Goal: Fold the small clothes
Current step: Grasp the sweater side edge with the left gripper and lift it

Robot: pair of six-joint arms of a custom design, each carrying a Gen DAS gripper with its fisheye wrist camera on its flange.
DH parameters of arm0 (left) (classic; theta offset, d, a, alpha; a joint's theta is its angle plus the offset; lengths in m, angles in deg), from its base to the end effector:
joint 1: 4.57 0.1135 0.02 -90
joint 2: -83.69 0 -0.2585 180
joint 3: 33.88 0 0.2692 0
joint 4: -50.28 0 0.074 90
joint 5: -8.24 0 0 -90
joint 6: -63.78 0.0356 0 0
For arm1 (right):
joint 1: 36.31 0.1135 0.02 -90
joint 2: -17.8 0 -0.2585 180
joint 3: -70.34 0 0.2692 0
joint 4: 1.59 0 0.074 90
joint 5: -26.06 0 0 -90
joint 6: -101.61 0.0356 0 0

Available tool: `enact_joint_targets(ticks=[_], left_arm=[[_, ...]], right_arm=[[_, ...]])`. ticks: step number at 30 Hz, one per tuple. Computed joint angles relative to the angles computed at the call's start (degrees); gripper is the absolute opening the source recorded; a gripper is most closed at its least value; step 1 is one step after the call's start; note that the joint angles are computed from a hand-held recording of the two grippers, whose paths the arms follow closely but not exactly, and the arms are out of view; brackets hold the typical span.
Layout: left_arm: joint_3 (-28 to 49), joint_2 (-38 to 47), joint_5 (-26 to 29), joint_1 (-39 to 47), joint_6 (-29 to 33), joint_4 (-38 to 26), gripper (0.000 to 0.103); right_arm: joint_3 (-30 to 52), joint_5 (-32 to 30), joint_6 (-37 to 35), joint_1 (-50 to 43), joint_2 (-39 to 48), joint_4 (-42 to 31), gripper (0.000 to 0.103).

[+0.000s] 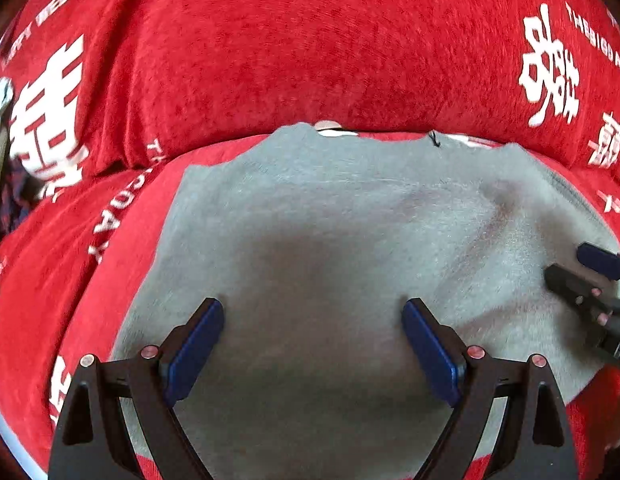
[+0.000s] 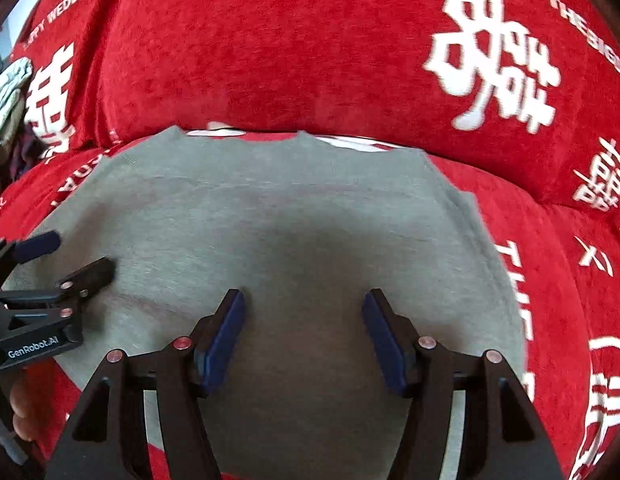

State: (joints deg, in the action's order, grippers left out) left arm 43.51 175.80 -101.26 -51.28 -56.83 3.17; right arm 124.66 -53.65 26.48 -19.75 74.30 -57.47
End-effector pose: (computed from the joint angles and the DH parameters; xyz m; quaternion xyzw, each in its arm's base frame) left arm 0.2422 -0.2398 0.2086 0.0931 0.9523 -0.0216 0.2899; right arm 0.1974 0.0521 0.2263 0.0105 0.9578 -0.0088 0.2871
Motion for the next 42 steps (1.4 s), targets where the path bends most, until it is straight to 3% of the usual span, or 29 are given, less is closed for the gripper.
enact_joint_targets(ticks=[4,6,9,12,15,18,20,24,28,29,31,32,33,35,39,42], left_arm=[[-5.5,-5.6,0.4,0.8,0.2,1.2,0.092],[-8.3,-9.1,1.4,1.3,-0.1,1.4,0.092],[-10.9,-14.0,0.9,1.3,-1.6,-1.1,0.092],[-16.9,-24.4,-0.6,2.4,-4.9,-3.5,0.092],[-22.3,-31.4,7.0,9.5,-7.6,-4.3,0.092],[-26.1,-33.2,17.4,17.3,-8.1,-2.0,0.092],[-27.1,-34.3,18.0,17.3,-7.8,-0.3,0.092],[-29.1,-34.8,24.6,17.1,-11.3,5.7,0.092],[-28.4,-30.3,27.2,17.6,-13.4,12.0,0.092],[-28.4,-29.3,27.9,18.5,-13.9,13.9,0.089],[-28.6,-27.0,30.2,20.6,-14.2,17.1,0.057],[-28.3,-24.5,33.2,21.9,-14.0,18.5,0.025],[-29.1,-23.6,37.1,23.7,-13.8,20.2,0.021],[-30.9,-24.0,39.2,25.1,-14.7,23.7,0.021],[-32.2,-25.5,36.3,23.3,-14.4,25.1,0.02],[-34.0,-25.9,38.1,24.4,-15.3,28.1,0.019]], right_arm=[[-2.8,-1.3,-3.8,-6.5,-8.5,-4.6,0.066],[-4.5,-6.0,-7.4,-12.5,-14.1,-6.6,0.066],[-5.3,-7.2,-9.9,-16.1,-18.6,-10.4,0.066],[-5.1,0.3,-6.1,-13.0,-22.6,-15.2,0.067],[-5.2,-2.6,-5.4,-14.5,-28.3,-18.8,0.067],[-5.1,0.7,0.9,-6.0,-29.3,-20.1,0.067],[-4.8,2.8,5.0,-0.2,-27.8,-19.8,0.067],[-3.9,6.7,13.1,10.8,-24.0,-19.2,0.067],[-2.3,8.0,15.7,15.7,-19.7,-17.8,0.067],[-1.8,8.2,15.8,16.4,-18.7,-17.6,0.067],[-0.2,8.7,15.8,17.7,-16.1,-17.0,0.067],[0.6,8.7,15.5,17.9,-15.0,-16.7,0.067],[1.9,8.5,14.5,17.8,-13.2,-15.9,0.067],[4.4,7.1,12.4,16.7,-9.6,-14.3,0.069],[13.4,-1.2,9.0,12.3,3.2,-9.1,0.073],[23.8,-7.1,7.8,11.9,16.5,-6.5,0.077]])
